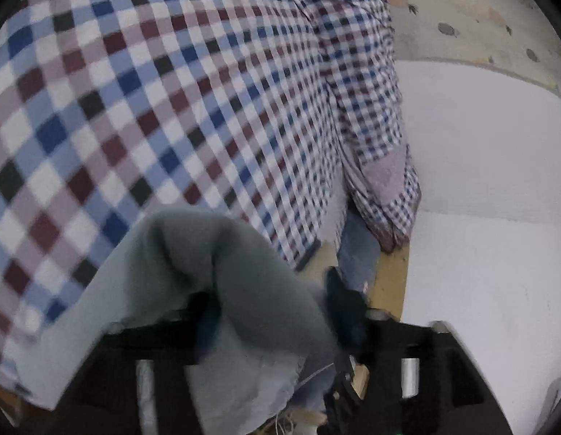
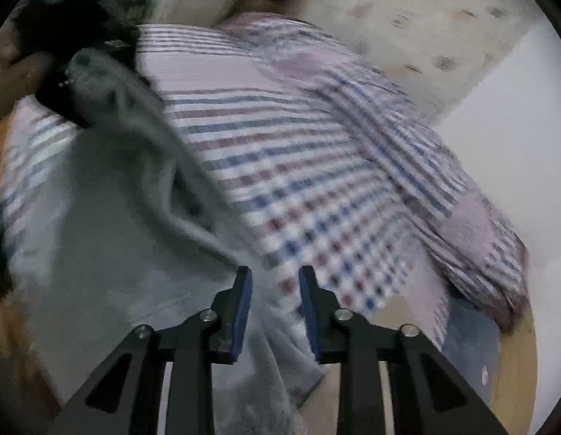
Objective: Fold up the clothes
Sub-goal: 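Lower the garment onto the duvet and open both grippers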
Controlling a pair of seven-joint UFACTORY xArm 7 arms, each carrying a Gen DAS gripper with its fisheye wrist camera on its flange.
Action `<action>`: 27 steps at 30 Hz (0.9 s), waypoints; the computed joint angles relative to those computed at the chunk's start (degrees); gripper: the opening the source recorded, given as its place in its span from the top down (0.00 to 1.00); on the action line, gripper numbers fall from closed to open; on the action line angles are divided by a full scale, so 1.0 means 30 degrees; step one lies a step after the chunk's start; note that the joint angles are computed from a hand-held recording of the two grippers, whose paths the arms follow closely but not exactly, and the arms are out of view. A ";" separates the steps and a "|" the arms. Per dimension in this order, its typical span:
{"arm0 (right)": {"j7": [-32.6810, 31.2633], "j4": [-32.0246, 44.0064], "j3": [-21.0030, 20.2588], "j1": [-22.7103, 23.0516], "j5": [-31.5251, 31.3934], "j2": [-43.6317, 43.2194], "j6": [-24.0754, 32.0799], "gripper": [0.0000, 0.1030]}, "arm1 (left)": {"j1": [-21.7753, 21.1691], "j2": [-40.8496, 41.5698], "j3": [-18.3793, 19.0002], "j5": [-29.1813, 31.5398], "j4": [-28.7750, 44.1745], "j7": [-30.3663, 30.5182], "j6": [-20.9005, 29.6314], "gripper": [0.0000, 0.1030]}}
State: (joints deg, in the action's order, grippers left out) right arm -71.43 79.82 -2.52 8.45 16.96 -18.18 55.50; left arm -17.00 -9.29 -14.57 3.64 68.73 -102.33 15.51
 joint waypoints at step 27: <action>0.4556 -0.3076 -0.5980 -0.6549 0.9231 -0.0206 1.1077 0.35 | -0.1752 -0.5504 -0.3737 0.3431 -0.3602 0.5489 0.8657 0.18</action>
